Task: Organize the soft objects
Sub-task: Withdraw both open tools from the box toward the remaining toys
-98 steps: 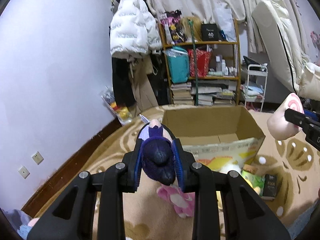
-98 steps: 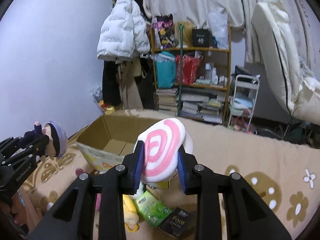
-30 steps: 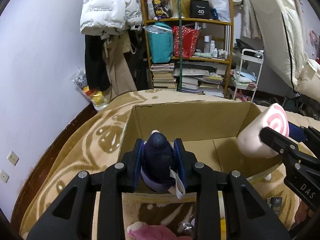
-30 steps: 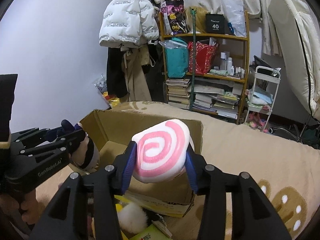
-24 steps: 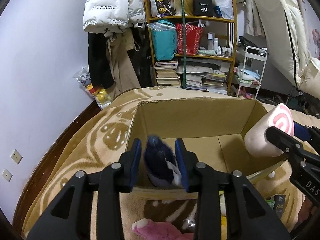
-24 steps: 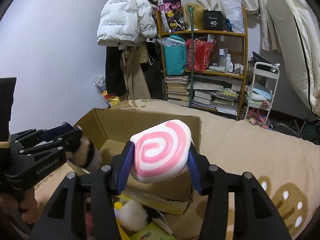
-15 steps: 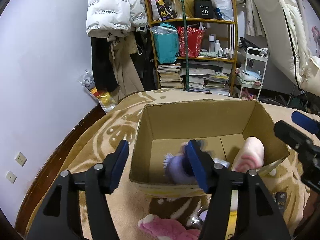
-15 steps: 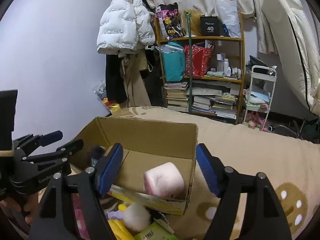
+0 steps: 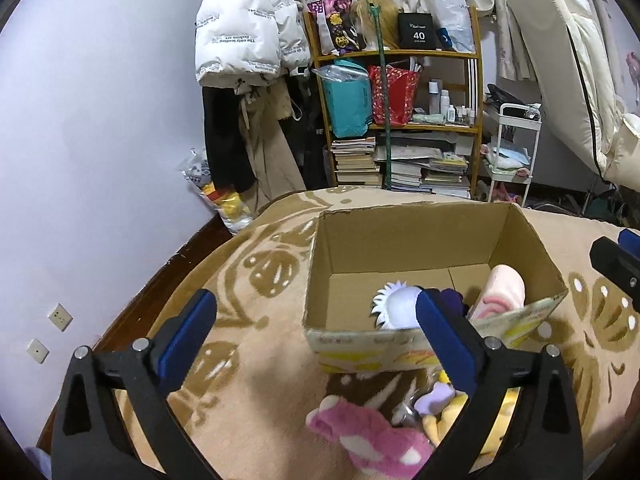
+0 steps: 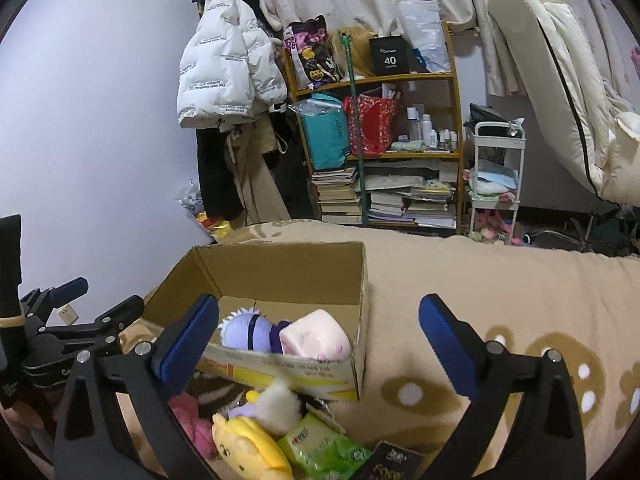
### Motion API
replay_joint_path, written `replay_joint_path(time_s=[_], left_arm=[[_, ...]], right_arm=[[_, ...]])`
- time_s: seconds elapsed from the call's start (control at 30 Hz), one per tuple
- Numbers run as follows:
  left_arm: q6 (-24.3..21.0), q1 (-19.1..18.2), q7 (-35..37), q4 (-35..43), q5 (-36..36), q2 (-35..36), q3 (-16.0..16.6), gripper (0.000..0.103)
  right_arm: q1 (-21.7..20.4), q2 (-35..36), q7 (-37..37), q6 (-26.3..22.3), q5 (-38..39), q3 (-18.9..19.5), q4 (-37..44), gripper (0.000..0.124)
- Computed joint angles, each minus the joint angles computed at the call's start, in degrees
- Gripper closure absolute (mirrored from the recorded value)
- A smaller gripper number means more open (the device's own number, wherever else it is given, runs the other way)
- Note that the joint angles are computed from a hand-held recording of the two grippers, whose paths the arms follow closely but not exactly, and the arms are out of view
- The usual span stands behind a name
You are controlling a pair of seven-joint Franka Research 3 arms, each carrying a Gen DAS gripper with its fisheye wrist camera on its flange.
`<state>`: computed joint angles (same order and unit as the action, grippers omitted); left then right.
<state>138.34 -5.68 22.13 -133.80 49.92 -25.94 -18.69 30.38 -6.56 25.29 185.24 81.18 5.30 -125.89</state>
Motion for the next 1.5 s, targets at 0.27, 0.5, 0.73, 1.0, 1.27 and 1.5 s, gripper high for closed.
replay_joint_path(time_s=[0.27,0.5,0.73,1.0,1.27,1.5], left_arm=[[-2.5,-1.9,3.5,-2.6,-4.6,-4.0,0.3,0.004],[-4.0,-4.0,6.9,-4.3,-9.2,-6.3,0.2,0.004],[-5.4,-5.0,8.4,-5.3,-12.1,-7.7,-0.3,0.004],[-5.6,-5.5,9.7,-5.5,-14.5,-7.1,0.4,0.004],[-4.3,-6.2,12.8,-5.5,-18.5,-4.2,2.4,0.004],[-3.5,-6.1,14.9,-5.1,-21.3,-1.7,3.3,0.004]], right_arm=[[2.6,-4.2,7.4,1.0,-6.8,-2.0,-5.3,0.021],[-2.5,-8.3,22.4,-0.6,-20.2,2.6,-11.2,0.021],[-0.8,-11.4,28.6,-1.2,-25.9,0.8,-14.8,0.021],[-5.0,-11.8,37.3,-2.2,-36.1,4.9,-16.7,0.021],[-8.5,-10.0,45.6,-5.8,-46.2,6.6,-16.3,0.021],[-5.7,-7.3,50.6,-9.6,-50.3,2.0,-14.5,0.022]])
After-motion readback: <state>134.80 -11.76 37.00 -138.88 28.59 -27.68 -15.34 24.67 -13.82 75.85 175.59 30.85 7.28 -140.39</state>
